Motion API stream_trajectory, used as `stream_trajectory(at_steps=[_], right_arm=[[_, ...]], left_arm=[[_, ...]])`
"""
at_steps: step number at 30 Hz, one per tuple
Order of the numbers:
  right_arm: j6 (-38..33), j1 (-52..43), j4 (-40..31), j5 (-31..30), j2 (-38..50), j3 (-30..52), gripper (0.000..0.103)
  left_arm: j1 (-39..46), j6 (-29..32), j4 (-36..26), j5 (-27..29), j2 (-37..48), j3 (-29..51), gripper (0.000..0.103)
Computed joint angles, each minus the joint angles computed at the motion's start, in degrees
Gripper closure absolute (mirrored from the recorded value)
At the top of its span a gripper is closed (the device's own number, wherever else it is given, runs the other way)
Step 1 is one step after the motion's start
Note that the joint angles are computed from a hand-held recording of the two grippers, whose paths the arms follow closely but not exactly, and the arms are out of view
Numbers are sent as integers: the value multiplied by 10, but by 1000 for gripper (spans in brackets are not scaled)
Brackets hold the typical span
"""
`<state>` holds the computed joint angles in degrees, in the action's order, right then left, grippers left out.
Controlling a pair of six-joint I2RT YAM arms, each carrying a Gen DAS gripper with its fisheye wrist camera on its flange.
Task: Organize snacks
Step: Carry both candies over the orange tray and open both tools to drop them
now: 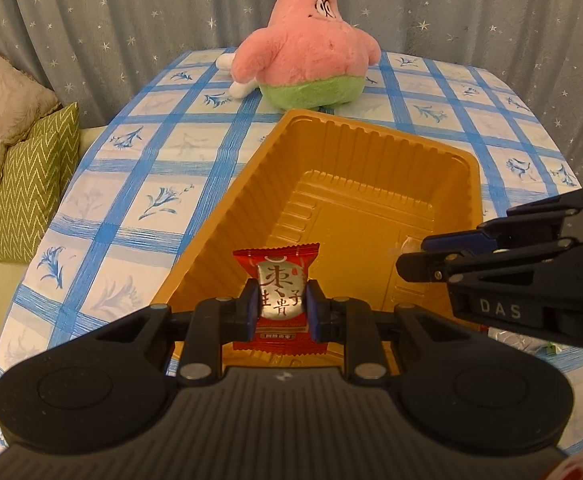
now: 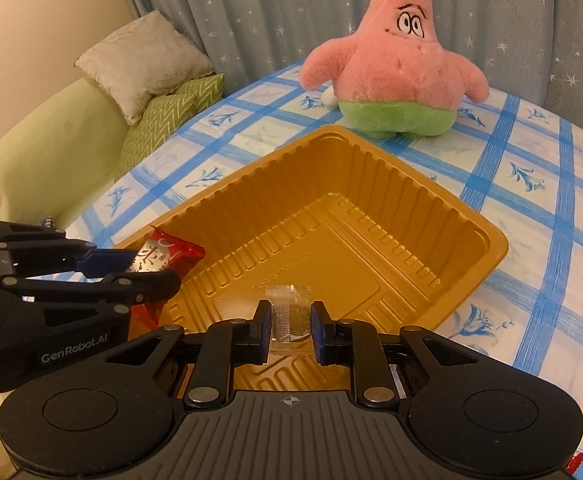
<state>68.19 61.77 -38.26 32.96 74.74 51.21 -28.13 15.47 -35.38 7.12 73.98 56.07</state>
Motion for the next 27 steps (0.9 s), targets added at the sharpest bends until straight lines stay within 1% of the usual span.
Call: stream_trajectory(at_steps=[2, 5, 10, 12, 13, 14, 16, 19, 20, 21, 22, 27], right_arm=[[-8, -2, 15, 8, -1, -5, 82], [-19, -18, 36, -16, -8, -15, 81], [-5, -18, 18, -20, -14, -12, 79], [1, -15, 12, -20, -19, -13, 70], [4, -11, 6, -16, -20, -12, 59], [9, -6, -1, -8, -21, -10, 52], [16, 5, -12, 8, -19, -6, 49], [26, 12, -23, 14, -22, -1, 47], [31, 15, -27, 17, -23, -1, 45], [35, 18, -31, 20, -24, 1, 44], [39, 22, -35, 22, -26, 1, 43], [72, 50, -66, 41, -36, 7, 39]], left_arm=[[2, 2, 0, 2, 4, 1, 81], [4, 5, -2, 3, 10, 3, 81], [7, 10, -1, 10, 9, 1, 81], [7, 12, -1, 10, 10, 2, 81], [7, 13, -1, 9, 12, 3, 81], [6, 13, -1, 9, 12, 3, 81], [7, 15, -1, 11, 13, 3, 81], [5, 14, 3, 12, 13, 4, 79], [4, 14, 5, 12, 10, 2, 78], [4, 13, 5, 12, 9, 2, 71], [3, 13, 6, 12, 5, 1, 68], [2, 13, -4, 15, -14, -4, 67]])
